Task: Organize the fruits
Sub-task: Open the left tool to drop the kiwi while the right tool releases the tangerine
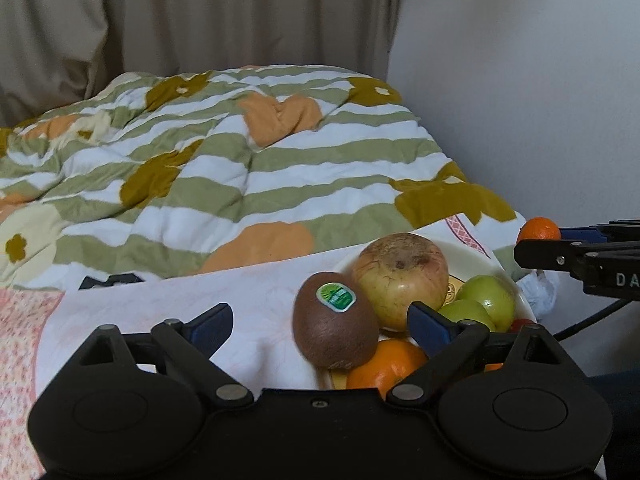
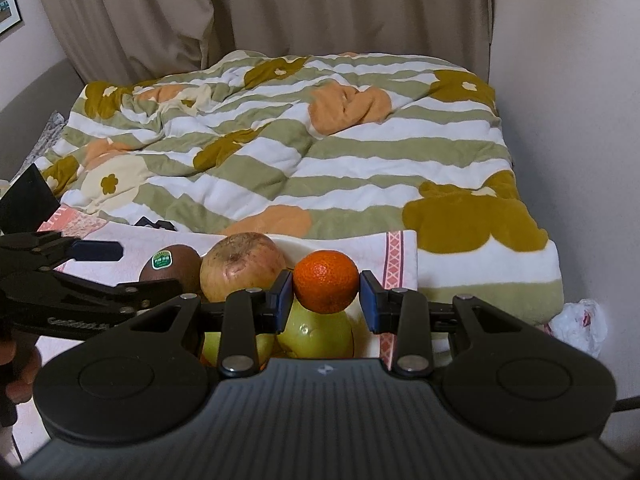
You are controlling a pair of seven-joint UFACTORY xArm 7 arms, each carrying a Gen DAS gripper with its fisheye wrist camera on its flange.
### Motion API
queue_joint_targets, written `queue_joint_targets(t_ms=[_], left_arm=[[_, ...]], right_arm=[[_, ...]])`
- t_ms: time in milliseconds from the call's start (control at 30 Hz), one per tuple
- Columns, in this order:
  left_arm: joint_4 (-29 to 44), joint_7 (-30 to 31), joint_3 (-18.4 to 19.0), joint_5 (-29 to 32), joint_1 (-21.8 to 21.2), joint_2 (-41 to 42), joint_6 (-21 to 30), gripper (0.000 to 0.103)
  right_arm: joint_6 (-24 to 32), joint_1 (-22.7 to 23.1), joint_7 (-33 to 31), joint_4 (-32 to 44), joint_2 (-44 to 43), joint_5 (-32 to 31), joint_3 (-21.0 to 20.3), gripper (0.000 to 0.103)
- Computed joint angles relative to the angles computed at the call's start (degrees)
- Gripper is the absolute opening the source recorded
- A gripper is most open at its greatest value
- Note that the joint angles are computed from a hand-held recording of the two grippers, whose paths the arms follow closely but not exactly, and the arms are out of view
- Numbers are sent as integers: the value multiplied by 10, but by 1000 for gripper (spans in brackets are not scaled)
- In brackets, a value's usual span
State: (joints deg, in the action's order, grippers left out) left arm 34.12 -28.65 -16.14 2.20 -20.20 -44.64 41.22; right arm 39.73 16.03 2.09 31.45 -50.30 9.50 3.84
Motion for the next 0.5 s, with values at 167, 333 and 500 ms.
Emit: queue_joint_targets(t_ms=[167,333,500], left_arm=[[2,-16,-5,6,9,-34,36,97],[-1,-30,-12,9,13,-68,72,98],[-8,-46,-18,8,15,-101,101,98]], right_arm=[[-20,11,-24,9,31,7,-13,51],[-41,26,-57,12,63,25,-30,51],[-53,37,-102,13,93,40,-41,51]])
